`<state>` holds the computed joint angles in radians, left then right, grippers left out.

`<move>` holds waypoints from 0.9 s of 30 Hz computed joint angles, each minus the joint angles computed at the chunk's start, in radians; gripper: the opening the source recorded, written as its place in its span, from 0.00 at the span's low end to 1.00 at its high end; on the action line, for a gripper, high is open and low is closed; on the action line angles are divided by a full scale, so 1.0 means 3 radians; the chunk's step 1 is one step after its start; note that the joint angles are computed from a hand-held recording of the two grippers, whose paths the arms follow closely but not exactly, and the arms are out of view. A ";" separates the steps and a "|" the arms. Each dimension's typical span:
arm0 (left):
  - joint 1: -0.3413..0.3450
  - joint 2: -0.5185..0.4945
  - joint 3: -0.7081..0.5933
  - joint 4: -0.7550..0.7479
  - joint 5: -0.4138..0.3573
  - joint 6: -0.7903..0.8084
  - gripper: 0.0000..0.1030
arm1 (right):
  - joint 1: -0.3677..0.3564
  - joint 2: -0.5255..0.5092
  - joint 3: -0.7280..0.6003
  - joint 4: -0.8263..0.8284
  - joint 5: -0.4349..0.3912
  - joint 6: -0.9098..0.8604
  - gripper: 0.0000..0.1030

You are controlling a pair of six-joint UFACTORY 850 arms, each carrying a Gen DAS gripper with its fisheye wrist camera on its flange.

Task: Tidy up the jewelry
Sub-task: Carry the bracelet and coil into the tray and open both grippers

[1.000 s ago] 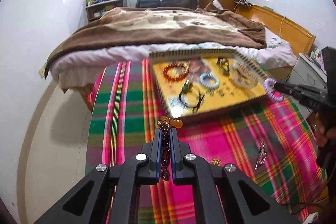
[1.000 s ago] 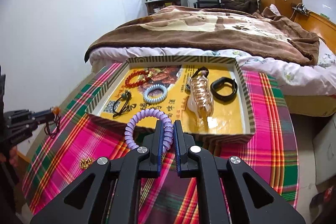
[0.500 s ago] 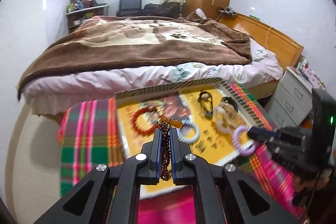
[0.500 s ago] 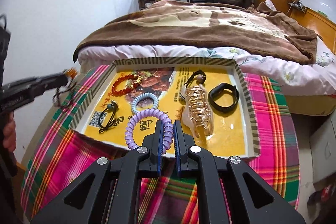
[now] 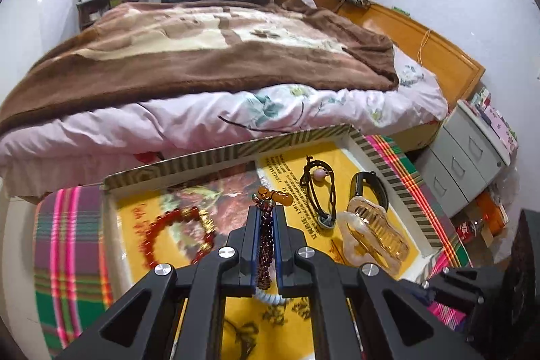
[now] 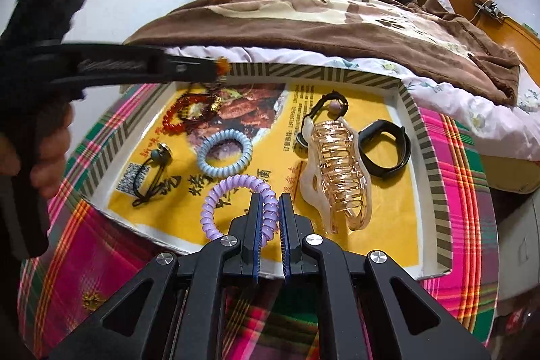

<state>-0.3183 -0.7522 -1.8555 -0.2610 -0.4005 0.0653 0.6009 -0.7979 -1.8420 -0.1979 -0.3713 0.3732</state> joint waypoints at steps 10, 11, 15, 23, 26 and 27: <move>-0.0022 -0.0450 -0.0590 0.0394 -0.0291 -0.0360 0.07 | -0.0022 -0.0134 -0.0122 -0.0094 -0.0101 0.0118 0.09; -0.0023 -0.0456 -0.0595 0.0417 -0.0295 -0.0368 0.07 | -0.0025 -0.0137 -0.0124 -0.0076 -0.0095 0.0100 0.09; -0.0012 -0.0494 -0.0641 0.0466 -0.0328 -0.0467 0.07 | -0.0018 -0.0144 -0.0130 -0.0110 -0.0092 0.0148 0.10; -0.0016 -0.0445 -0.0584 0.0626 -0.0291 -0.0629 0.16 | -0.0013 -0.0113 -0.0087 -0.0114 -0.0004 0.0189 0.15; -0.0014 -0.0398 -0.0529 0.0597 -0.0269 -0.0610 0.39 | -0.0012 -0.0080 -0.0045 -0.0119 0.0019 0.0248 0.16; -0.0016 -0.0363 -0.0484 0.0585 -0.0248 -0.0601 0.39 | -0.0011 -0.0064 -0.0025 -0.0135 0.0039 0.0278 0.17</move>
